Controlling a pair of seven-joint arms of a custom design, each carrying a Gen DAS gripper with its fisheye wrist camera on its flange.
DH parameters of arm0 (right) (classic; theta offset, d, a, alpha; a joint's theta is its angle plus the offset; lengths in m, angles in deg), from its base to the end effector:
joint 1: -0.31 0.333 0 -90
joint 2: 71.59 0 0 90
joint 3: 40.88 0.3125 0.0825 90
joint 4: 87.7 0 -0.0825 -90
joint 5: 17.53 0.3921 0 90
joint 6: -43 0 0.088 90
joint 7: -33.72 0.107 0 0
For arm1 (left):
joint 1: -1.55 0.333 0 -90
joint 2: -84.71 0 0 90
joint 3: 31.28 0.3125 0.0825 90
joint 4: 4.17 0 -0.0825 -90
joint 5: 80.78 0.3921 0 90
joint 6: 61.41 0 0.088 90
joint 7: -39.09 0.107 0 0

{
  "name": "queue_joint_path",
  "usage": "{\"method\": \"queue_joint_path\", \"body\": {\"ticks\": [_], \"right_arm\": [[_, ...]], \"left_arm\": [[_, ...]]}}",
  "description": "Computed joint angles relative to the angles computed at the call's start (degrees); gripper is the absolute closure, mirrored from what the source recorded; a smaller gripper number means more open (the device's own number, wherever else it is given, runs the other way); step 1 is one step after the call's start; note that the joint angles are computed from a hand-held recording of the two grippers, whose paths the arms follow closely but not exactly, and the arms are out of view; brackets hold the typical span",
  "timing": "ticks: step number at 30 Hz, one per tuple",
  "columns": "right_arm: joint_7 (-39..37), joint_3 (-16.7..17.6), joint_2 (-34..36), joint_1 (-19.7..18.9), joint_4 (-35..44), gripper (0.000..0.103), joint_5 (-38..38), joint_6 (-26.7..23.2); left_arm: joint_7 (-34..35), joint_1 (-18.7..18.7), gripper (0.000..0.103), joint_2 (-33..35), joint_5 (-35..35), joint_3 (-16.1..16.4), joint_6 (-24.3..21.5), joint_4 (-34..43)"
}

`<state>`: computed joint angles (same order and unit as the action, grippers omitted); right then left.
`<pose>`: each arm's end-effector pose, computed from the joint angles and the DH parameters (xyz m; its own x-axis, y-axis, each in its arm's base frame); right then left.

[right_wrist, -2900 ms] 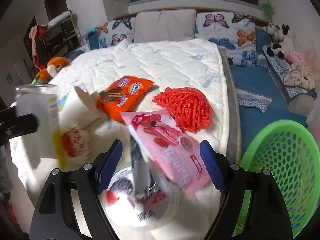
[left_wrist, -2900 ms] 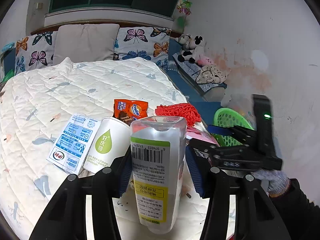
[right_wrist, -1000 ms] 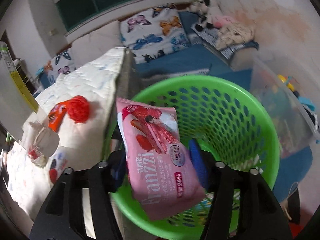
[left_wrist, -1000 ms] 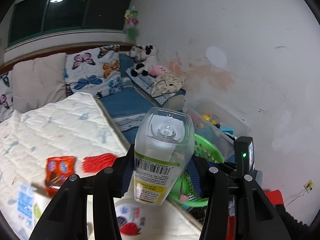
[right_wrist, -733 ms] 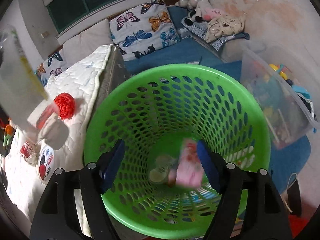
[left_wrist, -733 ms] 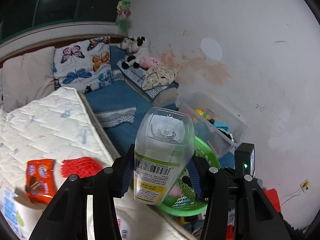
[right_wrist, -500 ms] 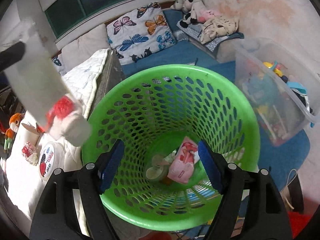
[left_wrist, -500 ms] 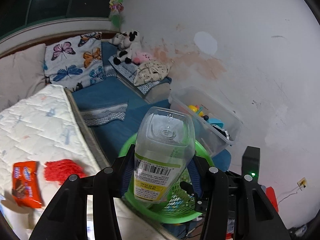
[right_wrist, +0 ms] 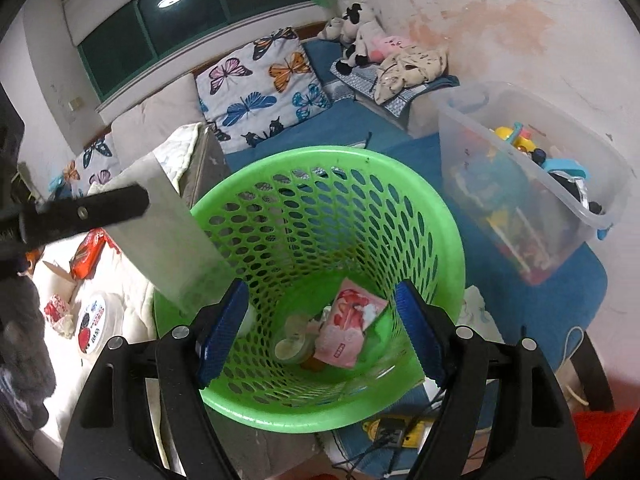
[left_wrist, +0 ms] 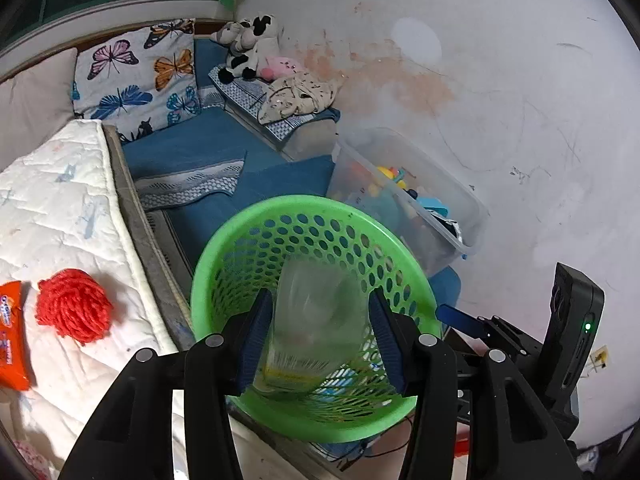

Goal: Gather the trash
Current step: 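Lower the bottle into the green basket and open the left gripper, then move both grippers back over the items on the bed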

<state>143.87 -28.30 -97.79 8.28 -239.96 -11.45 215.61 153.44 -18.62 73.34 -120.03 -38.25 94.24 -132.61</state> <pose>0.4143 0.1509 0.4716 0.0247 -0.9709 -0.2383 -0.7167 0.1490 -0.6813 0.4878 -0.2278 0.5144 -0.4504 -0.8376 0.3090 -0.7518 0.1691 -0.6374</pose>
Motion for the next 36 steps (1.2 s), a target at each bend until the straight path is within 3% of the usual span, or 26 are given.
{"method": "queue_joint_path", "body": {"ticks": [10,20,28,31,36], "right_arm": [[-0.4,-0.3,-1.3,2.1,-0.1,0.027,1.2,0.7],[-1.7,0.9,-0.2,4.8,2.2,0.027,2.0,1.5],[-3.4,0.7,1.7,8.4,4.2,0.027,3.2,2.4],[-4.2,0.7,2.8,10.0,5.3,0.027,3.6,2.4],[-5.6,0.9,4.4,12.4,6.7,0.027,4.0,2.5]], "left_arm": [[1.2,-0.7,0.055,-5.9,1.2,1.7,2.4,-5.8],[-7.4,0.4,0.055,-17.0,12.1,5.8,6.2,-16.8],[-17.8,8.3,0.055,-24.5,24.0,6.1,6.2,-24.0],[-22.6,12.6,0.055,-26.4,29.0,4.5,5.5,-26.2],[-27.0,15.9,0.055,-27.9,35.5,4.4,5.1,-28.9]]}}
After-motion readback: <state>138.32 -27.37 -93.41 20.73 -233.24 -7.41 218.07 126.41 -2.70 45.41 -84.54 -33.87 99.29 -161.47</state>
